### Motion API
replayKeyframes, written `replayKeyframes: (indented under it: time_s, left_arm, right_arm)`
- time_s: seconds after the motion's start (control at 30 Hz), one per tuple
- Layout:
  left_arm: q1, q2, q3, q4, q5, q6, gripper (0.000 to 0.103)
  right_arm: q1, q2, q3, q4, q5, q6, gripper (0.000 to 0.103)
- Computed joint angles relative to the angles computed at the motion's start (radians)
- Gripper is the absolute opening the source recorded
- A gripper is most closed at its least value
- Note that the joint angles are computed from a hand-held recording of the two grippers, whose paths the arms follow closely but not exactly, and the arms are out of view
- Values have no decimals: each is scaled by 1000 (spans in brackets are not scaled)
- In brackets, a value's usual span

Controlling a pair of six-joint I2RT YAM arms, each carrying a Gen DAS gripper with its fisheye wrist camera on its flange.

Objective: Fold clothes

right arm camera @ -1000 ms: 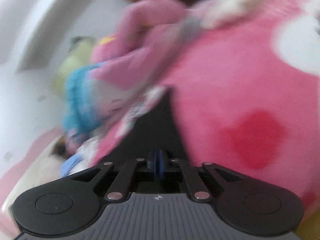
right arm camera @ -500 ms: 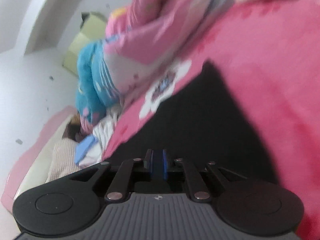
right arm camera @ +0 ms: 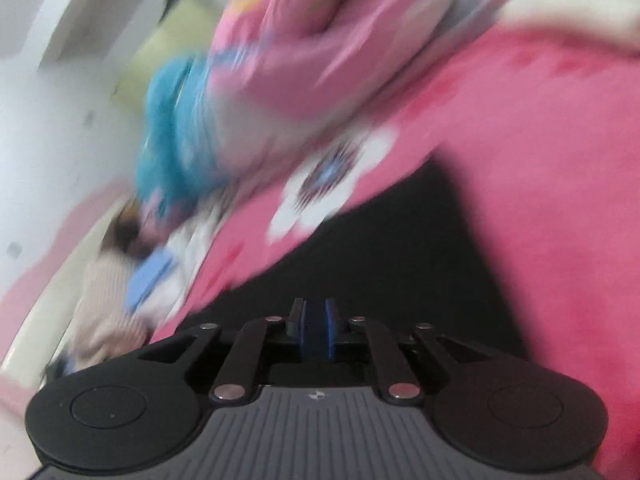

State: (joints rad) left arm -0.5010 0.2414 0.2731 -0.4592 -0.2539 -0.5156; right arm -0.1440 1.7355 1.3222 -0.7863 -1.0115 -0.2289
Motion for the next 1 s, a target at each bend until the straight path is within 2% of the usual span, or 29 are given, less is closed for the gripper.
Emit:
replayKeyframes:
  time_s: [0.07,0.1,0.17,0.3,0.33,0.4,0.5,0.57,0.63,0.67,0.7,0.73,0.8,0.83,0.87,0.93,0.97,1.0]
  left_arm:
    - [-159,41,3,22,-92,24,20]
    - [-193,62,3,36,-93,29,20]
    - [-188,116,5,52,-33,15,20]
    - [-196,172,13,56,-30,15,20]
    - [-185,165,17,47,-18,13,20]
    - [-140,158,22,35,32,3,20]
    - [-83,143,28,14,98,-5,20]
    - [-78,143,28,12,107,-9,20]
    - [-75,143,28,10,112,-11,20]
    - [-73,143,28,10,115,-13,20]
    - [-75,140,29,6,114,-18,20]
    - [-79,135,30,1,111,-24,20]
    - [-83,128,33,-7,112,-32,20]
    - [-81,124,35,-11,116,-34,20]
    - [-79,121,37,-15,119,-36,20]
    - [-37,117,44,-20,163,-20,20]
    - [10,116,48,-23,217,4,20]
    - [36,107,50,-30,243,8,20]
  right_arm:
    - [75,126,125,-28,49,75,10]
    - [94,196,194,-30,61,131,9]
    - [96,309,310,1,55,256,6]
    - [93,345,387,165,159,465,9]
    - [93,344,399,175,172,473,9]
    - [99,308,412,31,113,297,10]
    - [156,355,546,-428,21,-155,13]
    - [228,379,563,-505,62,-279,20]
    - [304,411,591,-572,108,-385,20]
    - [333,447,636,-595,112,-394,19]
    - [341,510,726,-603,82,-338,18]
    - [345,541,776,-553,59,-247,18]
    - [348,535,758,-323,79,-23,19]
    - [345,547,771,-265,85,68,19]
    - [340,556,788,-260,61,104,21]
    - [340,527,765,-283,1,67,21]
    - [338,524,776,-356,-35,-10,21]
    - [336,550,835,-541,-73,-190,22]
